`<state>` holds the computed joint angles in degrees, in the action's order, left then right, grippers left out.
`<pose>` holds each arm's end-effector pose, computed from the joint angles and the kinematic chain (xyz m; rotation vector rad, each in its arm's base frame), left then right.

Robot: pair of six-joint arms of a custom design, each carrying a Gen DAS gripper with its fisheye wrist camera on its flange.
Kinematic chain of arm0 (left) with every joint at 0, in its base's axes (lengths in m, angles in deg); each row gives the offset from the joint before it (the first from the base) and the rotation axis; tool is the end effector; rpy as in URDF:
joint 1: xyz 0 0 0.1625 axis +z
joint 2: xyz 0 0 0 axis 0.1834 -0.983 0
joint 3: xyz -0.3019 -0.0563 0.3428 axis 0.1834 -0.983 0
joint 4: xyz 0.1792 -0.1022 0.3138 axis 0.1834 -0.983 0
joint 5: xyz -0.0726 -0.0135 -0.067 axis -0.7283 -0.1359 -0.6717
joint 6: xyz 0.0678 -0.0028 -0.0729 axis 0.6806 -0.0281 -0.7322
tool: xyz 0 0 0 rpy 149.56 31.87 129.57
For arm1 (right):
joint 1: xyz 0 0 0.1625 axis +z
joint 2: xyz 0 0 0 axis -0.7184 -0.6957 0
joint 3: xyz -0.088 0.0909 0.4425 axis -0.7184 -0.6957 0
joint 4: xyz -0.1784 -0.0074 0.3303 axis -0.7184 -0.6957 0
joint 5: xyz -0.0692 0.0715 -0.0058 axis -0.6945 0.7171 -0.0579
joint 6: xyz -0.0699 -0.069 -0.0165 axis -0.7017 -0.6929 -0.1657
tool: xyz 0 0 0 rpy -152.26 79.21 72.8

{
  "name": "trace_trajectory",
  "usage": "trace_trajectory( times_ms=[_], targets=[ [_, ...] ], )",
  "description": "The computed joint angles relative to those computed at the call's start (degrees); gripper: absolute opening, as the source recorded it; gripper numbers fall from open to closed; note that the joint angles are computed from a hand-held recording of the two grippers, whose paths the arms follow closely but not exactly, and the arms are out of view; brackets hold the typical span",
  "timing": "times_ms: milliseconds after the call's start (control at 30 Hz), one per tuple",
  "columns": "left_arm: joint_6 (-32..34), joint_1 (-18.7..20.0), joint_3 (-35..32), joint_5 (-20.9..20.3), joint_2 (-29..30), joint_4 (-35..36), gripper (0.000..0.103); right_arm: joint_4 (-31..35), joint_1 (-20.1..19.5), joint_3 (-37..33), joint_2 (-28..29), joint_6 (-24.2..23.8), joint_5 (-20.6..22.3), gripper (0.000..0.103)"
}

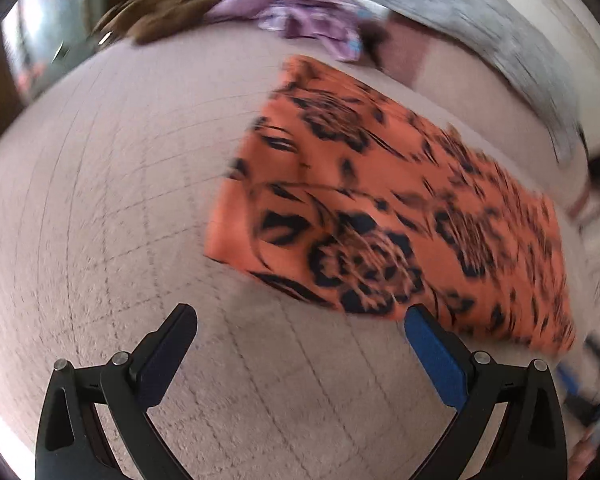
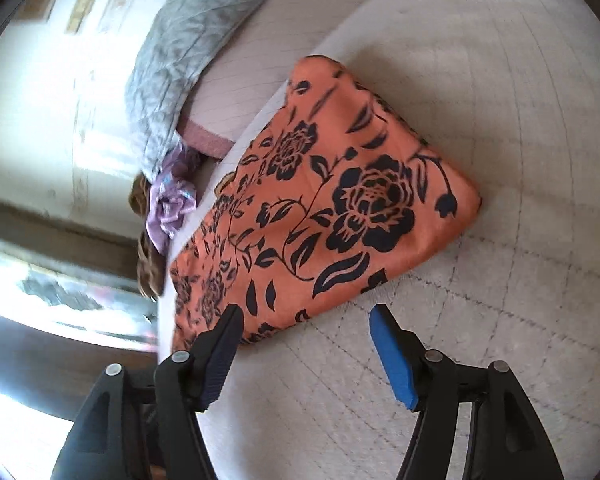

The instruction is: Fold small clothes

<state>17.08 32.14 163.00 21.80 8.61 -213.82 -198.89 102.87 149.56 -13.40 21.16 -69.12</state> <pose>-0.3574 -0.5802 0.0822 0.5357 2.6224 -0.4276 -0.0347 -0.3335 0.3379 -0.9130 -2.5570 1.5698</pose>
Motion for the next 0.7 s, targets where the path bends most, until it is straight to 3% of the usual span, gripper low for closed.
trace_trajectory(
  times_ms=[100,267,333,433,500,633,700],
  targets=[
    [-3.4,1.8,-1.2,-3.3,0.3,-0.6,0.103,-2.1,-2.5,-0.3,2.3,3.7,3.1,0.069],
    [-4.8,2.4,-1.3,-4.2,1.2,-4.5,0.102,-3.6,-5.1,-2.1,5.8,8.6,5.9,0.069],
    [-4.8,2.6,-1.9,-4.1,1.9,-5.4,0.097,-5.5,-5.1,-2.6,7.0,10.0,6.1,0.069],
    [-4.9,2.3,-2.1,-2.3,2.8,-7.5,0.075,-7.9,-4.5,-4.1,9.1,9.9,6.2,0.069],
    [-4.8,2.7,-2.7,-2.1,3.6,-8.7,0.052,-10.8,-4.4,-5.0,11.0,9.7,6.3,0.069],
    [-5.6,3.7,-2.9,-3.9,3.8,-11.2,0.038,-13.6,-4.1,-7.0,12.4,10.6,6.0,0.067],
    [-5.6,4.2,-3.0,-4.8,3.9,-12.1,0.036,-15.4,-4.6,-8.1,13.5,11.9,6.6,0.064]
  ],
)
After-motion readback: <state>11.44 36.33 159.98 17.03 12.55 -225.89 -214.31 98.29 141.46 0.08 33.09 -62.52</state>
